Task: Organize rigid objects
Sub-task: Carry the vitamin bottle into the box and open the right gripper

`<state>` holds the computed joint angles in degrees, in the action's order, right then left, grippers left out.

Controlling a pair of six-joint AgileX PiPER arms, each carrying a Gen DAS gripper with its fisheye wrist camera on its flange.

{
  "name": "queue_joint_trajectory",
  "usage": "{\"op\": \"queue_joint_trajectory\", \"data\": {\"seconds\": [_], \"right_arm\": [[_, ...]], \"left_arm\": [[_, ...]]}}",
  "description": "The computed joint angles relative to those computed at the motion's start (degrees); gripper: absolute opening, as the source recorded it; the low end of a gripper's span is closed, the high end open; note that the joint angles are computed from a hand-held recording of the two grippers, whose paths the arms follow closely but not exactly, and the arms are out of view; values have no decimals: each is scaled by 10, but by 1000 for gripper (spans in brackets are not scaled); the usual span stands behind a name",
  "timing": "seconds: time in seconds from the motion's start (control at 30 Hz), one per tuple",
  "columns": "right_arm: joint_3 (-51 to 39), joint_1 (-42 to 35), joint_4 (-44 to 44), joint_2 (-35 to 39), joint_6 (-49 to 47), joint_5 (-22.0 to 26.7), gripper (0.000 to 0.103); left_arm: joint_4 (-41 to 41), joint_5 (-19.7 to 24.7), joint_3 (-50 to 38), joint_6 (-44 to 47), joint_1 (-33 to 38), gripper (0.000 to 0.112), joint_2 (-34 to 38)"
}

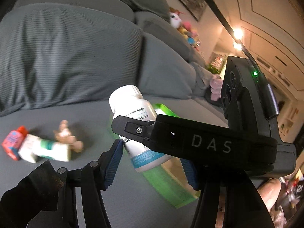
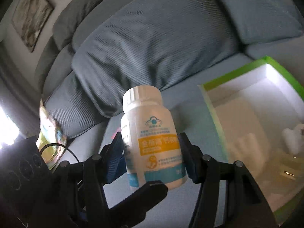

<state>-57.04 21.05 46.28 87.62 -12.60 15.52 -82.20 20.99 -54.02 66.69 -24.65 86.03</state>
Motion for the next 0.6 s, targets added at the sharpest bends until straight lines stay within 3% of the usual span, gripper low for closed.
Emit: {"op": "queue_joint_trajectory", "data": {"seconds": [0.27,0.6], "right_arm": [[53,-96,39,-30,-32,11,57],[58,-142,-91,-15,111,24,55]], "left_arm": [[88,38,-116,-82,-54,60,103],[87,97,-196,-120,-61,60,195]]}}
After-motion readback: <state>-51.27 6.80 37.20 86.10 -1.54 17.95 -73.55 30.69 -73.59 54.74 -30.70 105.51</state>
